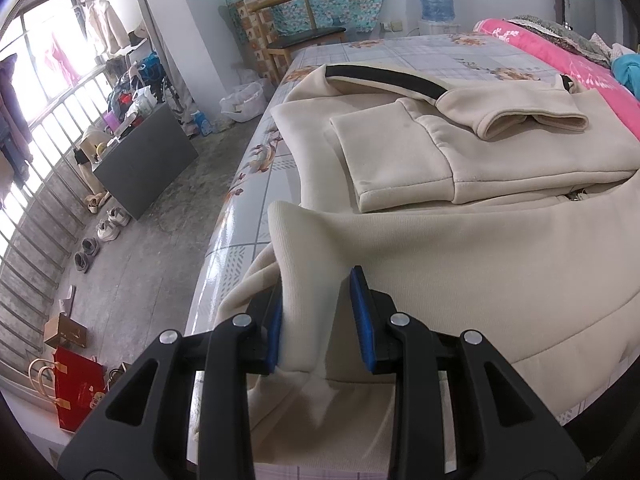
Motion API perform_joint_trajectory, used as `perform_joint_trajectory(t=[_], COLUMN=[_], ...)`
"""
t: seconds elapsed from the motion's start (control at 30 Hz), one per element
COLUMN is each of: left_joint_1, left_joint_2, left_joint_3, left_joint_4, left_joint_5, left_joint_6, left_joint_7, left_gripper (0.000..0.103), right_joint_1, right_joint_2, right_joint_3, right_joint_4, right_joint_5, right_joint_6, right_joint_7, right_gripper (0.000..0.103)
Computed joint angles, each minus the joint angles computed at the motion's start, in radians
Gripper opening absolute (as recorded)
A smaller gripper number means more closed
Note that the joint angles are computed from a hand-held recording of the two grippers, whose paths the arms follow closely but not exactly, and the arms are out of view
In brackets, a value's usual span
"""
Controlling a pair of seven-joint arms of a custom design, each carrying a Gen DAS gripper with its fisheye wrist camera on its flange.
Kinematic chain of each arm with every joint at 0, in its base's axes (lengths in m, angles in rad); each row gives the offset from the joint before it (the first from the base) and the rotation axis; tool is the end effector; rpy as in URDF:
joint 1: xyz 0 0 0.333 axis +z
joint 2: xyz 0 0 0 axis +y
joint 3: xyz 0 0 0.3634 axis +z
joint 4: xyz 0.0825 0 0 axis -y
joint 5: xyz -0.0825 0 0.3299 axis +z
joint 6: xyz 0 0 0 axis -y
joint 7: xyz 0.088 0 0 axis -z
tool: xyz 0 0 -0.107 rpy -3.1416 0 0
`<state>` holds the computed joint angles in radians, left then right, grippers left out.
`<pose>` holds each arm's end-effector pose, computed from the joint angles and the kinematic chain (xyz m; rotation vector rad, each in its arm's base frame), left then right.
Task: Fold large clothes
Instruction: 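Grasp the jacket hem with the right tool while the left tool holds its edge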
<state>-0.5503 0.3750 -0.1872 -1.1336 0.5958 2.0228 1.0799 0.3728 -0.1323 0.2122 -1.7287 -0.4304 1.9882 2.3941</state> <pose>0.5328 -0.3945 0.7047 -1.4388 2.0259 -0.5277 0.4167 0.2567 0.7176 -1.7882 2.0493 -0.6715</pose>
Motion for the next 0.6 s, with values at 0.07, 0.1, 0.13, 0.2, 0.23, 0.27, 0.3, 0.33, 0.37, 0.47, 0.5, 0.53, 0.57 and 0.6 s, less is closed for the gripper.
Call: perform_joint_trajectory(t=[0.07,0.1,0.13,0.2,0.23,0.27,0.3,0.33,0.37,0.47,0.5,0.53,0.57,0.6], left_joint_1=[0.0,-0.001,-0.002,-0.003,-0.004,-0.005,-0.004,-0.005,-0.005,-0.005,-0.005,-0.005,-0.005,-0.005], left_joint_2=[0.0,0.001,0.001,0.002,0.003,0.004,0.003,0.004,0.004,0.003,0.003,0.003,0.003,0.003], left_joint_3=[0.0,0.001,0.001,0.002,0.002,0.002,0.002,0.002,0.002,0.002,0.002,0.002,0.003,0.003], left_joint_4=[0.0,0.002,0.002,0.004,0.005,0.006,0.006,0.006,0.006,0.005,0.005,0.005,0.006,0.006], left_joint_5=[0.0,0.001,0.002,0.005,0.005,0.005,0.004,0.005,0.005,0.006,0.006,0.006,0.007,0.008], left_joint_6=[0.0,-0.002,-0.002,-0.005,-0.007,-0.007,-0.008,-0.007,-0.007,-0.007,-0.007,-0.007,-0.007,-0.007], left_joint_7=[0.0,-0.001,-0.001,-0.001,0.0,-0.001,-0.001,-0.002,-0.002,-0.002,-0.001,-0.001,-0.001,-0.001], left_gripper=[0.028,0.028,0.028,0.028,0.028,0.028,0.028,0.028,0.028,0.028,0.028,0.028,0.028,0.028], right_joint_1=[0.007,0.015,0.023,0.044,0.054,0.064,0.073,0.082,0.089,0.1,0.102,0.105,0.107,0.109], right_joint_2=[0.02,0.033,0.041,0.062,0.07,0.077,0.083,0.089,0.093,0.097,0.096,0.097,0.097,0.098], right_joint_3=[0.019,0.026,0.026,0.029,0.028,0.026,0.023,0.02,0.015,0.001,-0.003,-0.003,-0.004,-0.005], right_joint_4=[0.031,0.047,0.06,0.085,0.093,0.099,0.106,0.111,0.116,0.121,0.12,0.12,0.121,0.122], right_joint_5=[-0.054,-0.081,-0.097,-0.139,-0.158,-0.174,-0.186,-0.193,-0.198,-0.197,-0.194,-0.194,-0.193,-0.193], right_joint_6=[-0.051,-0.081,-0.105,-0.151,-0.168,-0.183,-0.195,-0.203,-0.211,-0.214,-0.212,-0.214,-0.215,-0.216], right_joint_7=[0.005,0.004,-0.001,-0.01,-0.015,-0.019,-0.024,-0.025,-0.028,-0.028,-0.027,-0.023,-0.022,-0.02], right_gripper=[0.017,0.017,0.017,0.017,0.017,0.017,0.017,0.017,0.017,0.017,0.017,0.017,0.017,0.017])
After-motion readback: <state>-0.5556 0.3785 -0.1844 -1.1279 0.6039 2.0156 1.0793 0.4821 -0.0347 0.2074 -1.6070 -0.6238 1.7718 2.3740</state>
